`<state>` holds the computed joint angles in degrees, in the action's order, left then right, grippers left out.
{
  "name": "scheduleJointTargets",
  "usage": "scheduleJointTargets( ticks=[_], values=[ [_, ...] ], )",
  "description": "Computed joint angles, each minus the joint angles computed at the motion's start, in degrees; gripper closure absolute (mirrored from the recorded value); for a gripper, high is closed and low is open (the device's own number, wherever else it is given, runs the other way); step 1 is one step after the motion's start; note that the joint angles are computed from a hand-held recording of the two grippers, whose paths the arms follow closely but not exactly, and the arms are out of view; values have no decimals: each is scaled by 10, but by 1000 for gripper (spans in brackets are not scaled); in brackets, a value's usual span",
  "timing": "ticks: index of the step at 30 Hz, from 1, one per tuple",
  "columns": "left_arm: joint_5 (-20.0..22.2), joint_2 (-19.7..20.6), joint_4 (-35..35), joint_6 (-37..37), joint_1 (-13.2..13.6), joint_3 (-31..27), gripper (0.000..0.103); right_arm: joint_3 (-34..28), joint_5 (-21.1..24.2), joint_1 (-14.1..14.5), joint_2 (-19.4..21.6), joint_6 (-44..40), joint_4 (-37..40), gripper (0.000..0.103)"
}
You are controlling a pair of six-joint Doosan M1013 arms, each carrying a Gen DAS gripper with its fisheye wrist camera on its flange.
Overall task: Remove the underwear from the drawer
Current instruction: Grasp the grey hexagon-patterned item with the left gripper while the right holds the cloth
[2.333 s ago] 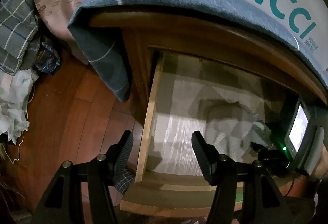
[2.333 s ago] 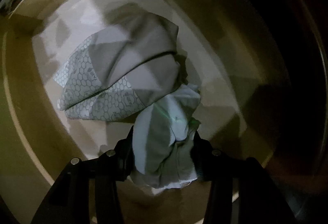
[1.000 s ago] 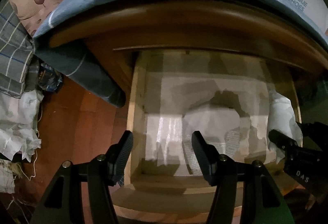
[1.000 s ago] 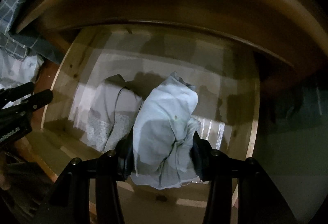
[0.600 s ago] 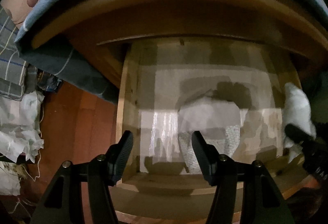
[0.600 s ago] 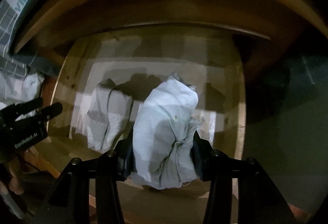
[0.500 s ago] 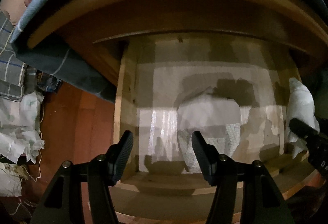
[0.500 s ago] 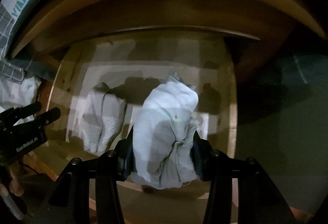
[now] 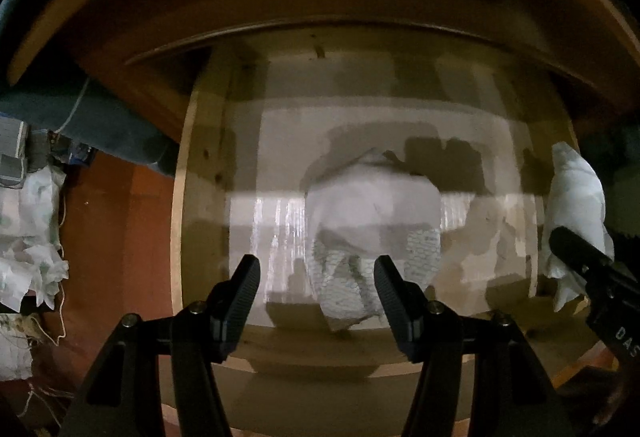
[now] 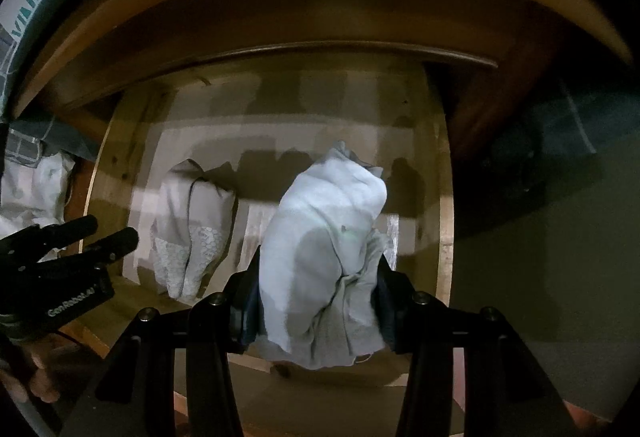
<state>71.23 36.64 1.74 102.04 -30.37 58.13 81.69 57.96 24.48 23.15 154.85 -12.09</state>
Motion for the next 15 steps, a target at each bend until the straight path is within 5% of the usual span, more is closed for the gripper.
scheduleJointTargets(
  ticks=[15],
  values=[
    [109,56,-67,-1,11,-79,42,-2,2,-2,3,-6,13,59]
  ],
)
